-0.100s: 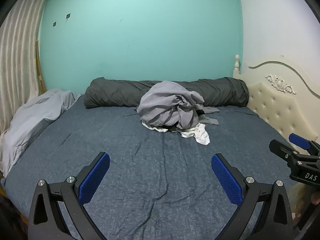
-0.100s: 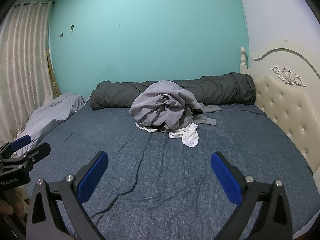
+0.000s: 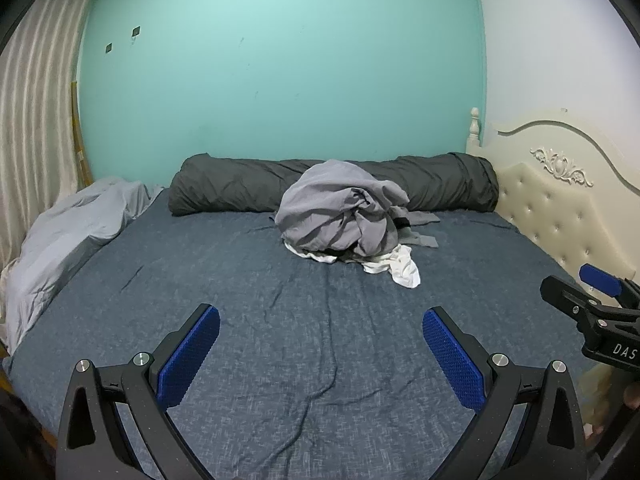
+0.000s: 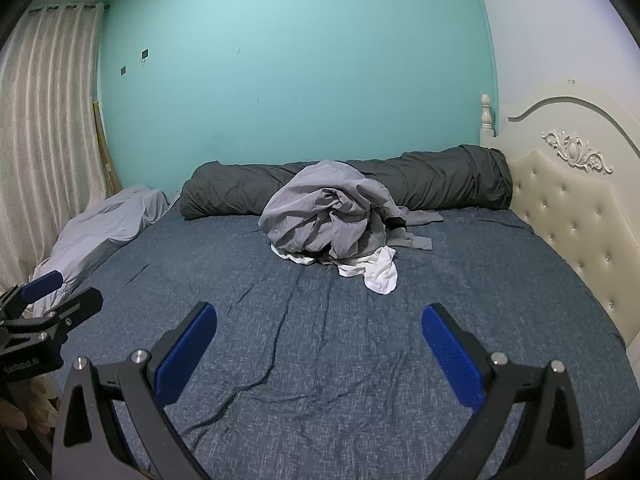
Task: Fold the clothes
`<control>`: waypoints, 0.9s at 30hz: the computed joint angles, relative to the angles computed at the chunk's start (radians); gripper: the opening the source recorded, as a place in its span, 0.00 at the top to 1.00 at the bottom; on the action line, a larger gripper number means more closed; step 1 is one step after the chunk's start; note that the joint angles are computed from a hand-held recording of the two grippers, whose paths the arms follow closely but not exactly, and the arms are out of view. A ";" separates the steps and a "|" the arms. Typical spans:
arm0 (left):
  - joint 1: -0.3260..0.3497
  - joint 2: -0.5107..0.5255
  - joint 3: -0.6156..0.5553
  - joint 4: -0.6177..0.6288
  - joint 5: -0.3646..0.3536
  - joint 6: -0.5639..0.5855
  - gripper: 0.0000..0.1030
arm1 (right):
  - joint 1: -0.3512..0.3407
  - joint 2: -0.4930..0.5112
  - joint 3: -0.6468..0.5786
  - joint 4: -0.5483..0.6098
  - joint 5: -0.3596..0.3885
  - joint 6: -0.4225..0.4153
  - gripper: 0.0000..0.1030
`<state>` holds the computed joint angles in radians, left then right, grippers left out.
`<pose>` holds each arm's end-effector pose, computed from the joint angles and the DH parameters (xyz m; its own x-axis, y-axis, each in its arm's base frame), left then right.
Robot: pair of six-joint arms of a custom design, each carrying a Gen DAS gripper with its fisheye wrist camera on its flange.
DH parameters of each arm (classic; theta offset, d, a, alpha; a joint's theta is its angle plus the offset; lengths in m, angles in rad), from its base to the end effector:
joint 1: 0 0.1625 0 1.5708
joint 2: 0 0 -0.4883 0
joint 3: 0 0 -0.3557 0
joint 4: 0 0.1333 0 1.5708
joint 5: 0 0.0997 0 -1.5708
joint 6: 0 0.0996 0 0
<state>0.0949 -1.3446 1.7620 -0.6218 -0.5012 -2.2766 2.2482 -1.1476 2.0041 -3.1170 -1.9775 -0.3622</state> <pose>-0.3853 -0.2583 0.3868 -0.6788 -0.3777 -0.6298 0.4849 0.4135 -0.7706 0.4296 -0.3843 0.3318 -0.6454 -0.5679 0.5108 -0.7616 0.4276 -0.4869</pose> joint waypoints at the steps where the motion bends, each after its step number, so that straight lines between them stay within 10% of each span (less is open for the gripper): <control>1: 0.001 -0.005 -0.001 -0.005 -0.004 0.005 0.00 | 0.000 -0.001 0.002 -0.002 0.002 -0.001 0.00; 27: -0.001 0.010 -0.012 0.019 -0.021 -0.001 0.00 | 0.005 -0.004 -0.008 0.022 -0.003 0.005 0.00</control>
<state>0.0944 -1.3348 1.7499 -0.6025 -0.5222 -2.2772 2.2531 -1.1514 1.9966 -3.0946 -1.9802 -0.3575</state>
